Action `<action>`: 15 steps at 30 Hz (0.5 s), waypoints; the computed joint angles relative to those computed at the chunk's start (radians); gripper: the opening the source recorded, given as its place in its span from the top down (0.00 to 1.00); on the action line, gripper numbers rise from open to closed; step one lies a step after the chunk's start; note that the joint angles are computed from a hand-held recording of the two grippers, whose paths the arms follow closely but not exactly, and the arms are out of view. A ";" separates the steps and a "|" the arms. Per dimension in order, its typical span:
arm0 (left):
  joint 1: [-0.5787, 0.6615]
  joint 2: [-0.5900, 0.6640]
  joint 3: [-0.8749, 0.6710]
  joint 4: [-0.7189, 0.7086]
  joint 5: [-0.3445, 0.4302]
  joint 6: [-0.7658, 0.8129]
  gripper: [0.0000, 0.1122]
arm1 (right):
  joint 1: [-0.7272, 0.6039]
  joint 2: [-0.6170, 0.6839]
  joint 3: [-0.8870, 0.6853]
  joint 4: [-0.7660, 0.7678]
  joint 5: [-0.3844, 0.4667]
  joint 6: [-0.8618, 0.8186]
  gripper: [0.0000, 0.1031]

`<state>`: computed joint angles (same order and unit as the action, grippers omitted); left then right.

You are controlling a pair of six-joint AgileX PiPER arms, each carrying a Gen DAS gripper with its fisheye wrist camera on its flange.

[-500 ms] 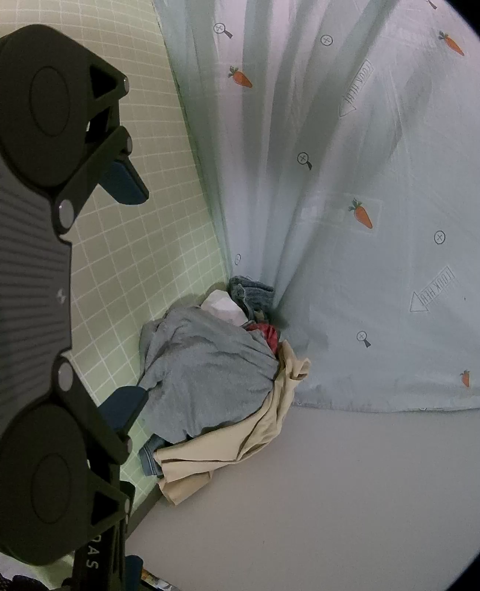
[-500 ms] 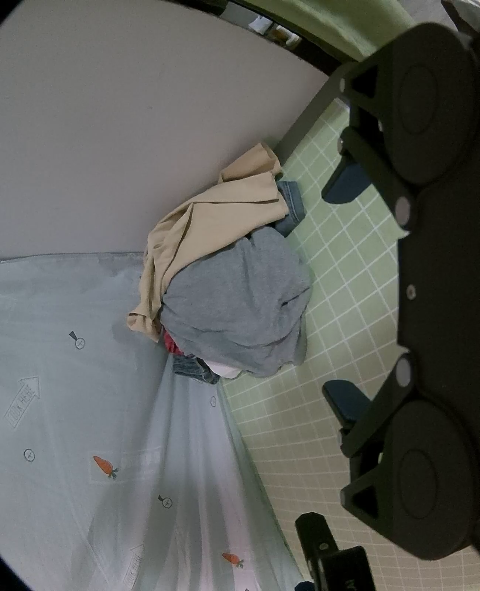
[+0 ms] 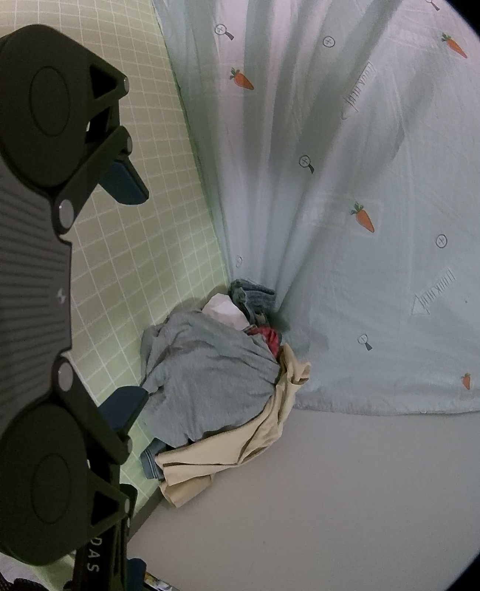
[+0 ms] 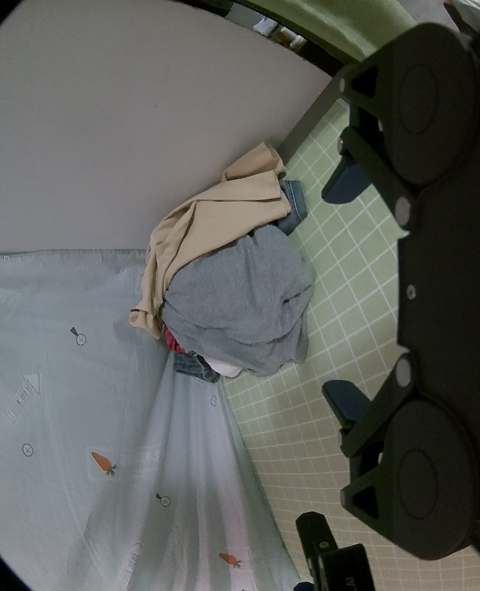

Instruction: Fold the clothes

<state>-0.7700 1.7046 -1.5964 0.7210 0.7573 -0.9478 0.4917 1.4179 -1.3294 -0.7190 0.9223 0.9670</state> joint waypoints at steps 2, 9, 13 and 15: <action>0.006 0.003 -0.005 -0.005 -0.002 0.006 0.08 | -0.003 0.004 -0.001 -0.004 -0.003 -0.001 0.00; 0.015 0.000 0.005 -0.012 -0.017 0.016 0.08 | 0.013 0.005 0.008 -0.027 0.002 0.024 0.00; 0.017 -0.001 0.008 -0.015 -0.019 0.022 0.08 | 0.006 0.006 0.006 -0.022 0.001 0.018 0.00; 0.017 0.004 0.003 -0.015 -0.015 0.027 0.08 | 0.003 0.003 0.009 -0.019 -0.002 0.016 0.00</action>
<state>-0.7534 1.7081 -1.5933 0.7060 0.7427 -0.9210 0.4950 1.4212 -1.3203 -0.7381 0.9203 0.9827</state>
